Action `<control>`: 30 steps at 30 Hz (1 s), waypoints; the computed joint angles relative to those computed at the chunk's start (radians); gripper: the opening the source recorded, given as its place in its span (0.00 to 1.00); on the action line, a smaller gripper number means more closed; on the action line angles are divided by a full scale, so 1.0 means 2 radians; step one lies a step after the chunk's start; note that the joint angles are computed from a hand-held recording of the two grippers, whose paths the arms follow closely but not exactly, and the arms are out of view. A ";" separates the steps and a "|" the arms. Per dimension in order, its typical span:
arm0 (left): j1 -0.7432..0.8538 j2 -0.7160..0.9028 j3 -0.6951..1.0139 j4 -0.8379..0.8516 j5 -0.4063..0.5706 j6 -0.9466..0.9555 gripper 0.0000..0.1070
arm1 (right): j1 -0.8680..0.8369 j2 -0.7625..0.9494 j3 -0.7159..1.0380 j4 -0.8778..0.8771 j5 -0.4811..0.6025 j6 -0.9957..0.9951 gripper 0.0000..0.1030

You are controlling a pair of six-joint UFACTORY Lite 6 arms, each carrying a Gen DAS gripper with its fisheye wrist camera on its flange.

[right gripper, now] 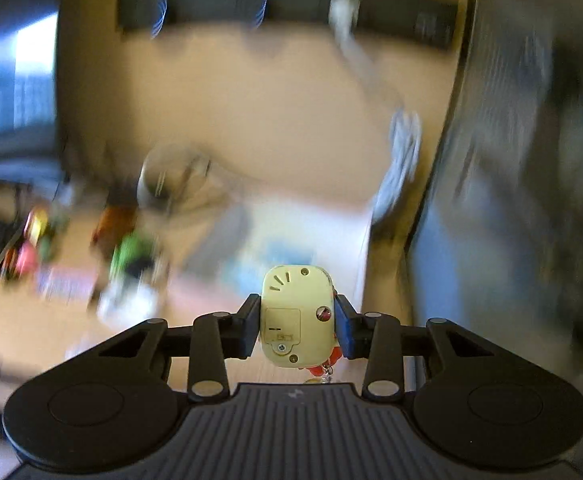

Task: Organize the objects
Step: 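Grasp the pink toy keychain with the right gripper and drop it into the box, then grasp the volcano card in its wooden holder with the left gripper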

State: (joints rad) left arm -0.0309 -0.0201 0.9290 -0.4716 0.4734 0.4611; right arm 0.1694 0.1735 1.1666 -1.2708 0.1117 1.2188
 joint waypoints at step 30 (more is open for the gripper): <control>0.144 0.464 0.548 0.003 0.160 0.448 0.48 | 0.086 -0.124 -0.287 -0.347 0.070 0.457 0.87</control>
State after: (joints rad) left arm 0.2568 0.9081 2.0244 -0.4651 0.7937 1.3568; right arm 0.3423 -0.0752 0.5923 -1.9657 0.2507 2.1332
